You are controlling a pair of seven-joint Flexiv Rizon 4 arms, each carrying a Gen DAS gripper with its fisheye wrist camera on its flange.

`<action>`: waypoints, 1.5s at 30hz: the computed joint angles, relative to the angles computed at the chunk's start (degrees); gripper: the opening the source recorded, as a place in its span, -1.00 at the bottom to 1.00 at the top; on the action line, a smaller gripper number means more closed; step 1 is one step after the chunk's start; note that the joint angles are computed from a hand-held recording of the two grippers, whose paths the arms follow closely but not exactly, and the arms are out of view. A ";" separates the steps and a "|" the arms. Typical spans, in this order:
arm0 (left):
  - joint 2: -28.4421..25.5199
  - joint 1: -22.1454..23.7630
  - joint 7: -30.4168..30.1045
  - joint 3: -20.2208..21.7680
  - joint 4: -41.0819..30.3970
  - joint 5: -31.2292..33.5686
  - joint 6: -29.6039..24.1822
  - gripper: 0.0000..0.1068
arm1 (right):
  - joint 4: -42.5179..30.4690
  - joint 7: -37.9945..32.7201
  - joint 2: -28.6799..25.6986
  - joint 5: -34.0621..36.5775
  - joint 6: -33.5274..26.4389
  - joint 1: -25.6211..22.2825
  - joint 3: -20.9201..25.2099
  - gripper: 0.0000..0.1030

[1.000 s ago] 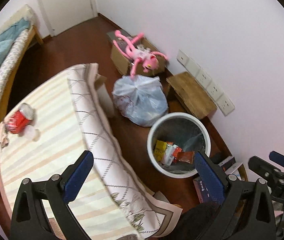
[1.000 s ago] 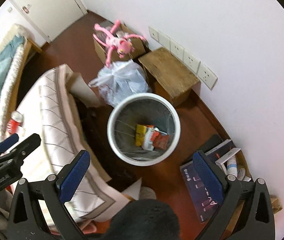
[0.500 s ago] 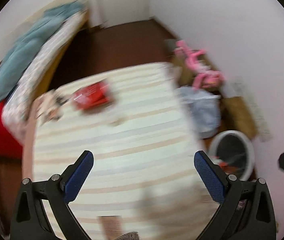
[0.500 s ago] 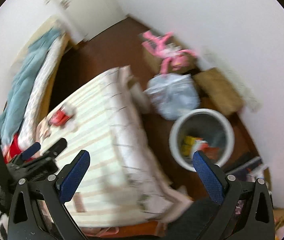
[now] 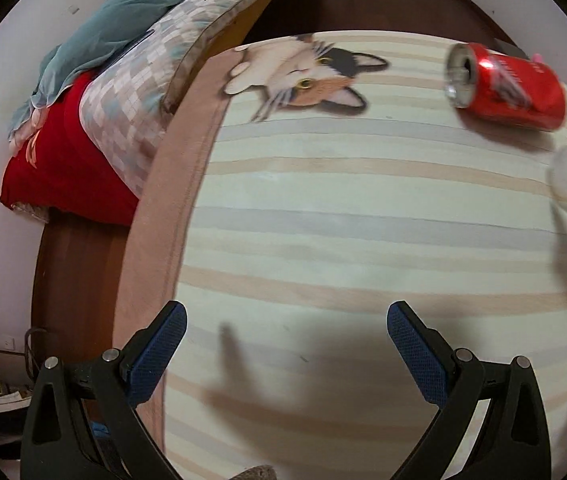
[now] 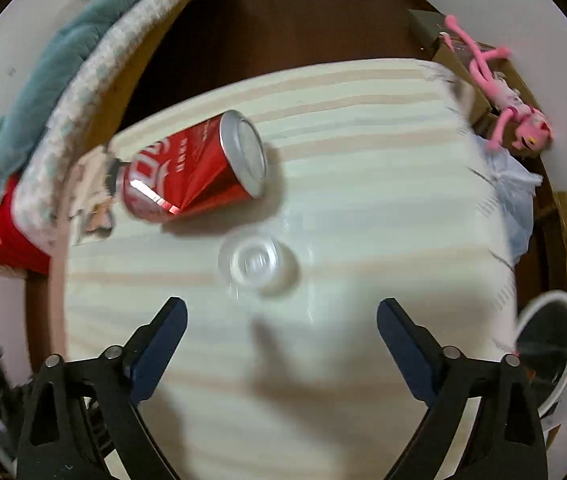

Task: Collect trash
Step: 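Grasp the red Coca-Cola can with the left tool while the right tool grasps the clear cup, then carry the red can and clear cup over the trash bin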

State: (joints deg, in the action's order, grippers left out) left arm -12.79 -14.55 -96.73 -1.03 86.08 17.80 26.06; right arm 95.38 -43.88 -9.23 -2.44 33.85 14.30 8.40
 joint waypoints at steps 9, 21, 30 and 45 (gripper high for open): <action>-4.78 -1.07 12.67 -1.43 -7.08 2.09 3.72 0.92 | -0.92 -3.33 -2.26 1.83 1.09 -0.14 0.34 -0.14; -23.42 -7.45 56.78 -5.92 -37.13 -6.47 -9.69 0.92 | 0.60 -2.98 2.02 5.69 -5.75 -6.24 -2.99 -0.14; -28.02 -10.54 56.94 -1.60 -41.68 -10.19 -13.00 0.54 | 0.24 -5.00 2.32 5.90 -6.95 -7.84 -3.12 -0.14; -6.85 -6.93 37.74 -1.68 -12.24 -19.22 0.58 0.52 | 7.84 -3.36 11.72 7.80 -2.11 -5.07 0.00 -0.14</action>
State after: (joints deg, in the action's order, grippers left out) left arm -19.64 -21.48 -58.99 -2.71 73.84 -1.43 26.64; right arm 103.22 -47.24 2.49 5.36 31.74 9.23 8.40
